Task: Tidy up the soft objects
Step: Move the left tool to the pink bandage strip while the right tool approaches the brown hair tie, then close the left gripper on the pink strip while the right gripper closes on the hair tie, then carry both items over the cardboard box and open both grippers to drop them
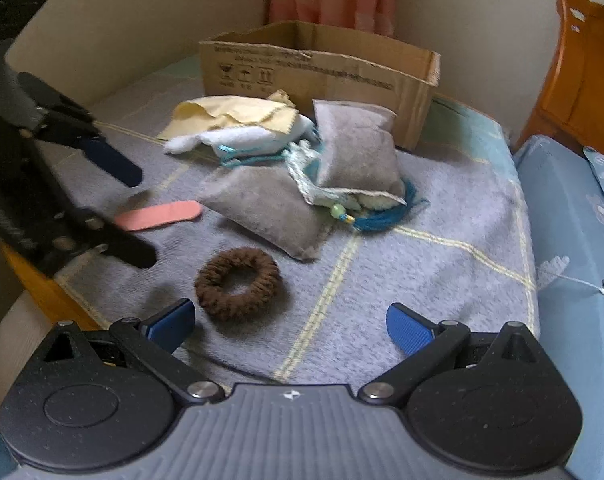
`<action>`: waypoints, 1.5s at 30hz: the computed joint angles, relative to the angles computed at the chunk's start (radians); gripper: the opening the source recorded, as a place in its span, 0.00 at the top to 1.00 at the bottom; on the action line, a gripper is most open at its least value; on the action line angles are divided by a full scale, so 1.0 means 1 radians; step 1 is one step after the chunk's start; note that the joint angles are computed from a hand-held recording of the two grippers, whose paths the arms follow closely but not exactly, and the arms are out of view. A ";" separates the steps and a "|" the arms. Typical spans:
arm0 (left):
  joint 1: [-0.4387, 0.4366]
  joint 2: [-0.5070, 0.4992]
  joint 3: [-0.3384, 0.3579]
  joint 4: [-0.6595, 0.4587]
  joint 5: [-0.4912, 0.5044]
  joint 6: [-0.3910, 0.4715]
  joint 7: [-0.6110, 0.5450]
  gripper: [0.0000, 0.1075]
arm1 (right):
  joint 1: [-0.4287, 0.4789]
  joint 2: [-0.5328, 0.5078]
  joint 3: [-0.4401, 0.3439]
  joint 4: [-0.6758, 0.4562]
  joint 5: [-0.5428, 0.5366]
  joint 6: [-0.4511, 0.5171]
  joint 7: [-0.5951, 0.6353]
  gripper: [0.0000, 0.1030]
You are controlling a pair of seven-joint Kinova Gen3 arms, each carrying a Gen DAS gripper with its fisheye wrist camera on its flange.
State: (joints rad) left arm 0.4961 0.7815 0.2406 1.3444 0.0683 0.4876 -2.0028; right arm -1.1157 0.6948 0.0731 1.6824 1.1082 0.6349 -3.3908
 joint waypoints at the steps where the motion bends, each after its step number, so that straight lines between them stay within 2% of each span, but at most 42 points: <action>1: 0.009 -0.002 -0.010 0.005 -0.007 -0.009 0.003 0.27 | -0.012 -0.003 0.015 0.016 0.035 -0.022 -0.032 0.03; 5: 0.014 0.000 -0.011 0.004 -0.022 -0.002 -0.007 0.41 | -0.002 -0.007 0.012 0.031 0.113 -0.072 -0.065 0.20; 7: 0.003 0.006 0.003 0.001 -0.016 -0.001 -0.019 0.44 | 0.018 -0.001 -0.006 0.018 0.111 -0.076 -0.030 0.30; 9: -0.013 0.005 0.022 0.003 -0.006 0.008 -0.039 0.52 | 0.017 0.000 -0.004 0.017 0.128 -0.084 -0.028 0.46; 13: -0.020 0.013 0.031 -0.017 0.004 0.033 -0.073 0.54 | 0.028 -0.001 -0.016 0.006 0.111 -0.080 0.006 0.56; 15: -0.023 0.020 0.035 -0.037 0.013 0.060 -0.084 0.60 | 0.040 -0.011 -0.017 0.015 0.110 -0.109 0.012 0.62; 21: -0.001 0.036 0.017 -0.101 0.014 0.143 -0.116 0.73 | 0.063 -0.019 -0.032 -0.008 0.006 -0.109 0.175 0.62; 24: 0.025 0.034 -0.014 -0.114 0.009 0.158 -0.090 0.80 | 0.050 -0.023 -0.017 -0.011 -0.026 -0.109 0.233 0.62; 30: 0.090 0.002 -0.080 -0.058 -0.037 0.084 0.027 0.84 | 0.024 -0.023 0.027 -0.006 -0.049 -0.135 0.245 0.62; 34: 0.101 -0.004 -0.101 -0.062 -0.049 0.088 0.120 0.84 | 0.015 -0.022 0.047 -0.003 -0.061 -0.146 0.242 0.62; 45: 0.073 -0.070 -0.082 0.022 -0.070 -0.002 0.220 0.84 | 0.011 -0.053 0.060 0.006 -0.058 -0.126 0.250 0.61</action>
